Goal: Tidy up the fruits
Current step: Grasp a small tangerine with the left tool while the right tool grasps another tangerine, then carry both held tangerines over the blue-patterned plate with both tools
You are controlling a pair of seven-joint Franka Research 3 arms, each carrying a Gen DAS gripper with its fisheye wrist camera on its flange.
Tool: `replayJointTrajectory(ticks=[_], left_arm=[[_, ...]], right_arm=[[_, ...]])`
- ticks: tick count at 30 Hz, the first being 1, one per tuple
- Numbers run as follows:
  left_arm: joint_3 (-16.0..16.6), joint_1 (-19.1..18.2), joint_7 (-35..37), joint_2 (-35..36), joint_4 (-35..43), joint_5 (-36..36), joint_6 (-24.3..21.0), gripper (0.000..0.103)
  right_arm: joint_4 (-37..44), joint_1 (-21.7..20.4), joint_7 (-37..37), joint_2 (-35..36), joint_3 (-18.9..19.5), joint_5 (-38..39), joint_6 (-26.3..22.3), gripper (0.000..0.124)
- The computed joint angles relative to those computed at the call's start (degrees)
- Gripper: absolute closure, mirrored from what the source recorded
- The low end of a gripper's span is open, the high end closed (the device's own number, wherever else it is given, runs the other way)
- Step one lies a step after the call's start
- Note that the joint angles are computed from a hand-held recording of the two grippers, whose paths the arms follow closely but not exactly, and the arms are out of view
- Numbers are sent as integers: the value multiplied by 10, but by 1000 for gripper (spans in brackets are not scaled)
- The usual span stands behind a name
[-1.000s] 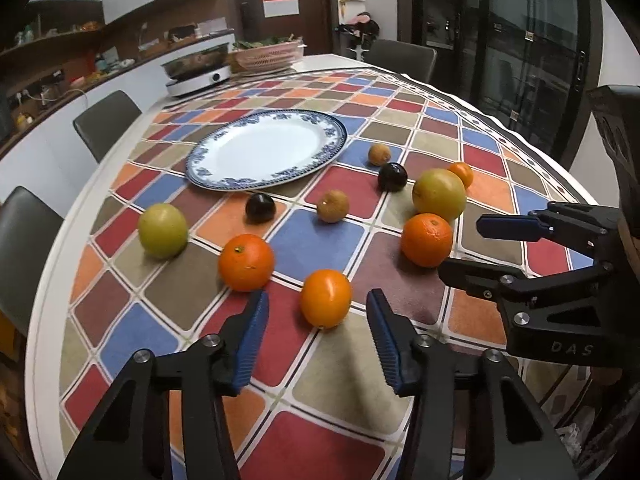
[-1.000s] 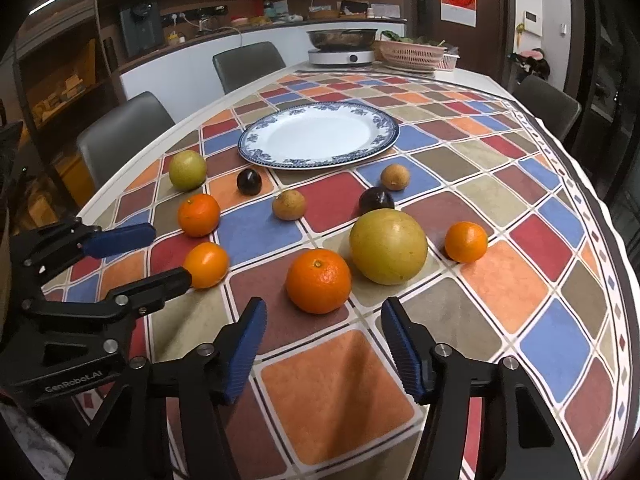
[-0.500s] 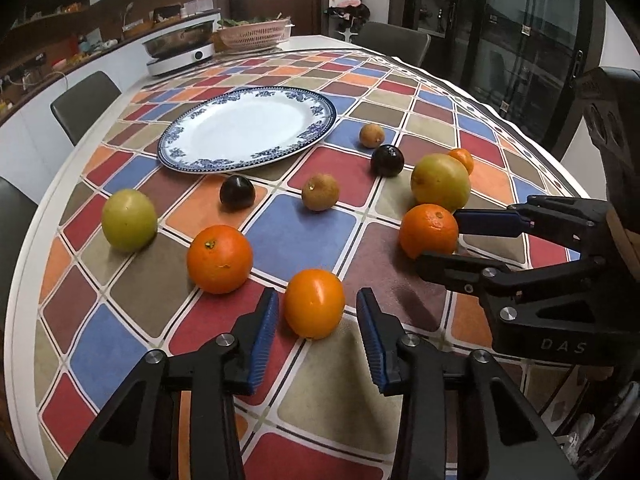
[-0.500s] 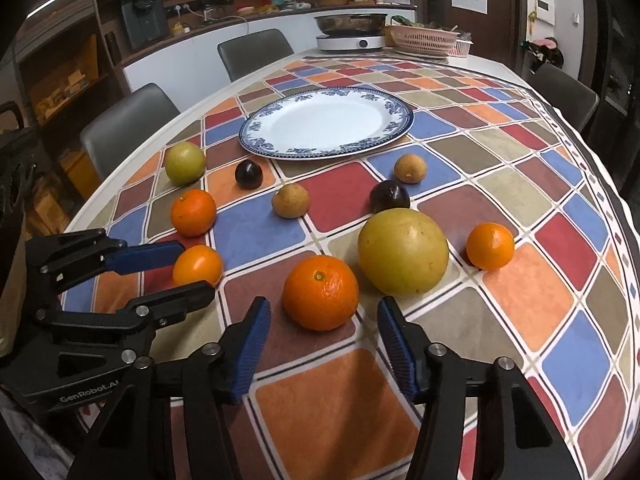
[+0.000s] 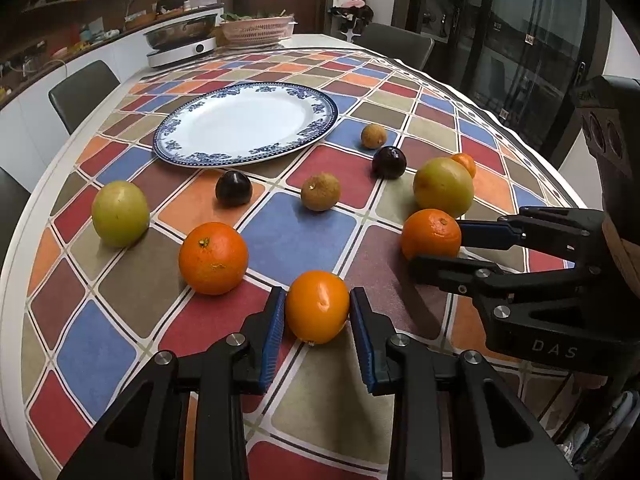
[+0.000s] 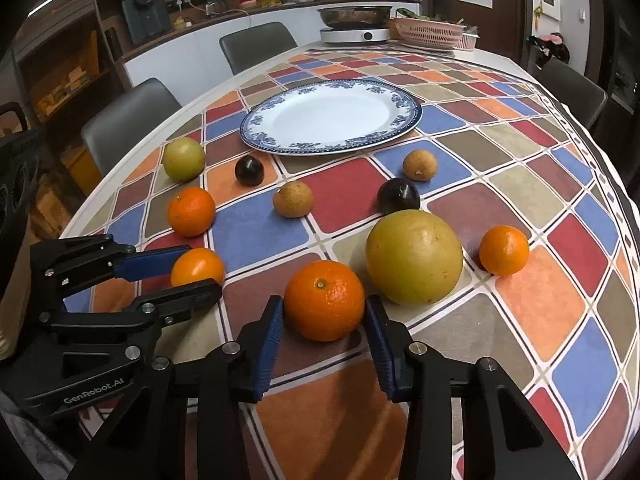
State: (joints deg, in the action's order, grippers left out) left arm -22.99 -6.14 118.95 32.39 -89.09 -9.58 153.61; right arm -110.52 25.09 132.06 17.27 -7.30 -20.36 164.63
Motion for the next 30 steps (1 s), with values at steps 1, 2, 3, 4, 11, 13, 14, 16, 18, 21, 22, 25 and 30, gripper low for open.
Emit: replayJointTrajectory(ticks=[1,2,3,4,11,13,14,16,18,21,22,25,30], left_arm=[[-2,2,1,-2,-2,-2,0,71],[-4,5,2,-4,-5,-6,1,71],[-4,4,1,-5,-6,-6,2,71],[-4,5,1,-8,-10,-8,5,71],[-11,14,3,-34,-37,-24,29,71],[-13,16,2,-42,-45,-29,34,71],[-15,19,2,-46,-48,-34,37,71],[-7,13,-10,-55,-57,-32,50,71],[-5,12,-20,-63,-63,-31,62,71],[-2,12,-35,-67,-60,-28,66,71],[0,11,-40,-67,-56,-26,65,71],[-3,13,-45,-62,-37,-26,55,71],[-6,11,-46,-41,8,-31,38,71]], right_arm=[[-1,-1,-1,-1,0,1,1,82],[-2,-1,-2,-1,1,2,2,82],[-4,0,-2,-3,1,2,2,83],[-5,1,0,-4,0,1,2,83],[-13,19,44,-21,-18,-63,10,83],[-15,19,57,-25,-19,-80,12,83],[-16,19,63,-28,-19,-89,13,83],[-19,17,74,-33,-18,-103,15,83],[-19,17,88,-38,-18,-123,15,83],[-21,11,105,-44,-15,-145,18,83],[-21,7,107,-47,-12,-149,19,83],[-17,-1,112,-51,-6,-161,22,83],[3,-26,72,-45,13,-115,36,83]])
